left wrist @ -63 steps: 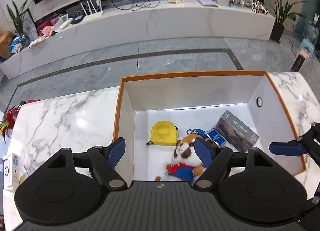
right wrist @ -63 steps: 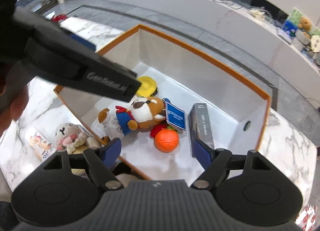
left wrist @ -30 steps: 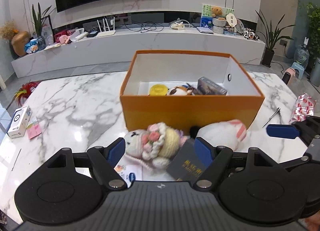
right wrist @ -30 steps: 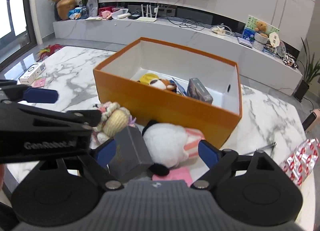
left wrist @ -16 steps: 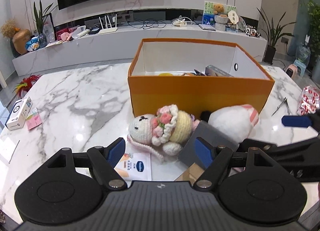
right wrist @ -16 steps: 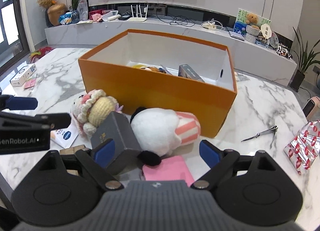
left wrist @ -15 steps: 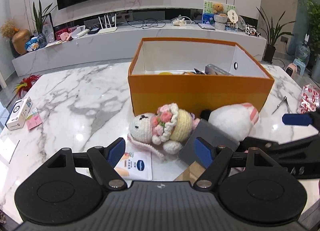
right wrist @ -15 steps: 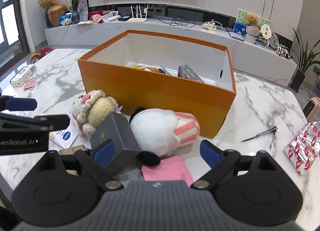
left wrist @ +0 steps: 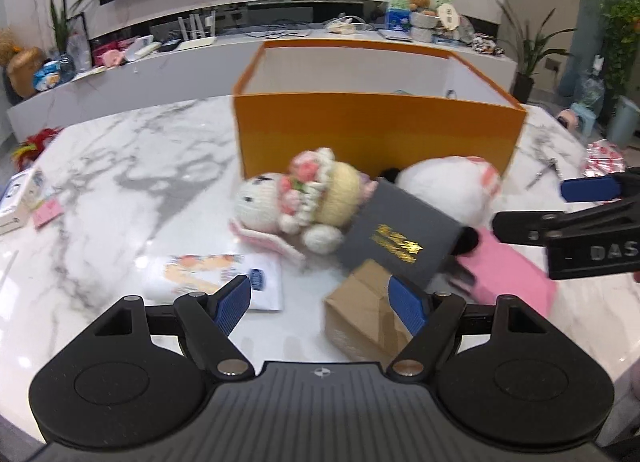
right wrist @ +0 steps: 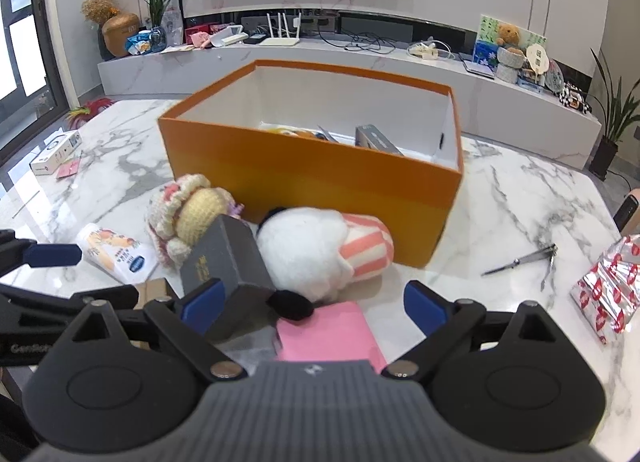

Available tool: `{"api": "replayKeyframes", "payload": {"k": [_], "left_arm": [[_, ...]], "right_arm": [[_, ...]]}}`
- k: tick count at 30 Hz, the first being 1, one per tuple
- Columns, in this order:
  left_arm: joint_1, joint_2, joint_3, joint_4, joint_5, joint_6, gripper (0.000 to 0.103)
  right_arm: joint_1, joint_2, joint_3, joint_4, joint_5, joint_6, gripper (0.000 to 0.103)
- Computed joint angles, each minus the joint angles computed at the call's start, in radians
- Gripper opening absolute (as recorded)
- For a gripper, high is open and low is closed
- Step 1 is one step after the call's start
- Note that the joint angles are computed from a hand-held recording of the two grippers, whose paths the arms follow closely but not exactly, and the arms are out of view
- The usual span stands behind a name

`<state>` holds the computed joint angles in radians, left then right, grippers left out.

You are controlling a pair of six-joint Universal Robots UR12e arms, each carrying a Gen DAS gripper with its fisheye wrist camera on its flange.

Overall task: Organize objects
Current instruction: 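Withdraw both grippers from the box toward the remaining table items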

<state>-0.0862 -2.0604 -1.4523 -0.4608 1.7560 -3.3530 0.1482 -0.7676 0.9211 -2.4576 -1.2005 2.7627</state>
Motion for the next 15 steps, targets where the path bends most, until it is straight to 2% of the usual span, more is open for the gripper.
{"api": "replayKeyframes", "payload": {"k": [4, 10, 15], "left_arm": [[-0.010, -0.012, 0.001, 0.020, -0.011, 0.032, 0.090], [-0.021, -0.032, 0.009, 0.063, 0.012, 0.019, 0.091], [-0.016, -0.025, 0.005, 0.037, -0.035, 0.008, 0.092]], "right_arm": [[-0.007, 0.002, 0.000, 0.017, -0.008, 0.010, 0.096], [-0.009, 0.005, -0.002, 0.022, -0.007, 0.009, 0.097], [-0.009, 0.007, -0.005, 0.040, -0.002, -0.013, 0.097]]}}
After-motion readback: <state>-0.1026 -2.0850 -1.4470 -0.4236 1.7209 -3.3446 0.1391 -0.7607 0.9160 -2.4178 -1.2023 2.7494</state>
